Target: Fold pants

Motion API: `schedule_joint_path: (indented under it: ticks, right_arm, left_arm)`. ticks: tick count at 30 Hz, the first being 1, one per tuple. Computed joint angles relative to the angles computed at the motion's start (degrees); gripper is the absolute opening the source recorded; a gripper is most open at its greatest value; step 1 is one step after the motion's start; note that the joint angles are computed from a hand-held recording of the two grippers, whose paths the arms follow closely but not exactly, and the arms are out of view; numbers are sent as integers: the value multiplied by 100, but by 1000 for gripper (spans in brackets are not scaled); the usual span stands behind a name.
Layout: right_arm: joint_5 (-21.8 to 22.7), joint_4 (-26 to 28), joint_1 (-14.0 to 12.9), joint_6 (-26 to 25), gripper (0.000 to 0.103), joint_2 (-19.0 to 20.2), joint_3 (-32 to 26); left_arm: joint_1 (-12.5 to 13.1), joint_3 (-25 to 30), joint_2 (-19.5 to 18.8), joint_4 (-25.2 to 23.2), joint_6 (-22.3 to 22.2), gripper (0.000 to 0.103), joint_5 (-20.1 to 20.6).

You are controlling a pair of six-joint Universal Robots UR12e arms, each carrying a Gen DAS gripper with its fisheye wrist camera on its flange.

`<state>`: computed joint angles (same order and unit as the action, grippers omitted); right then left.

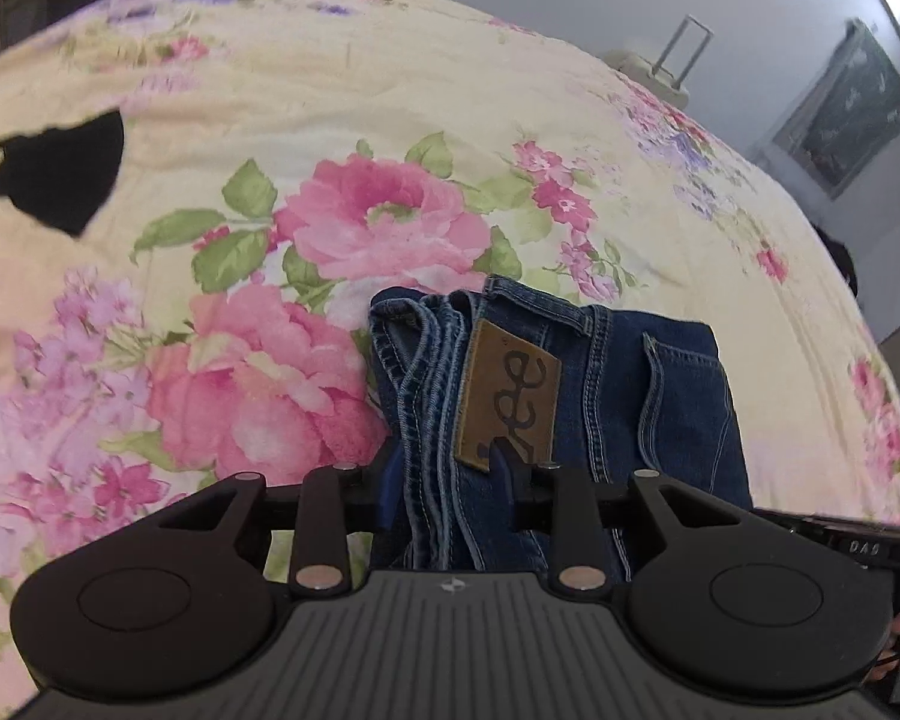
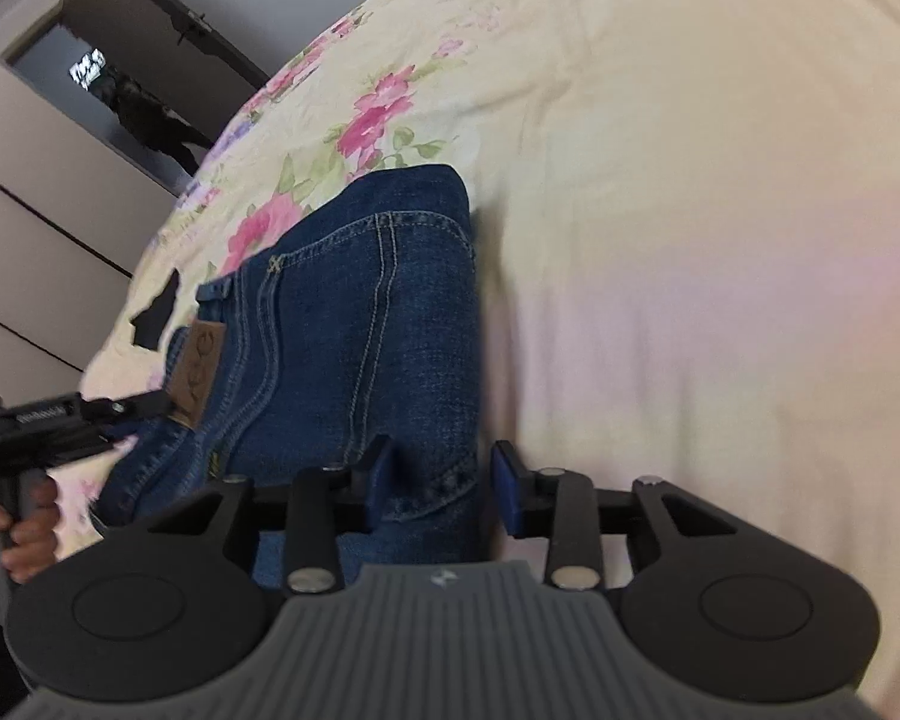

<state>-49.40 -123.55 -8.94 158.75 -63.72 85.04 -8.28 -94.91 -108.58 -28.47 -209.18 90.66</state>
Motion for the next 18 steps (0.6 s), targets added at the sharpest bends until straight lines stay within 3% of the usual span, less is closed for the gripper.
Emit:
schedule_joint_path:
  ticks: [5, 8, 11, 18]
  right_arm:
    - [-1104, -339, 135, -731, 34, -541, 365]
    - [-1509, -486, 214, -1279, 33, -854, 626]
    - [-1623, -388, 285, -1557, 33, -1042, 759]
    - [-1982, -27, 446, -1741, 32, -1020, 861]
  left_arm:
    - [-410, 450, 49, -1143, 876, 31, 744]
    - [-556, 606, 14, -1592, 1214, 27, 891]
    - [-651, 623, -43, -1871, 1371, 24, 1146]
    - [-591, 467, -91, -1898, 1239, 21, 1046]
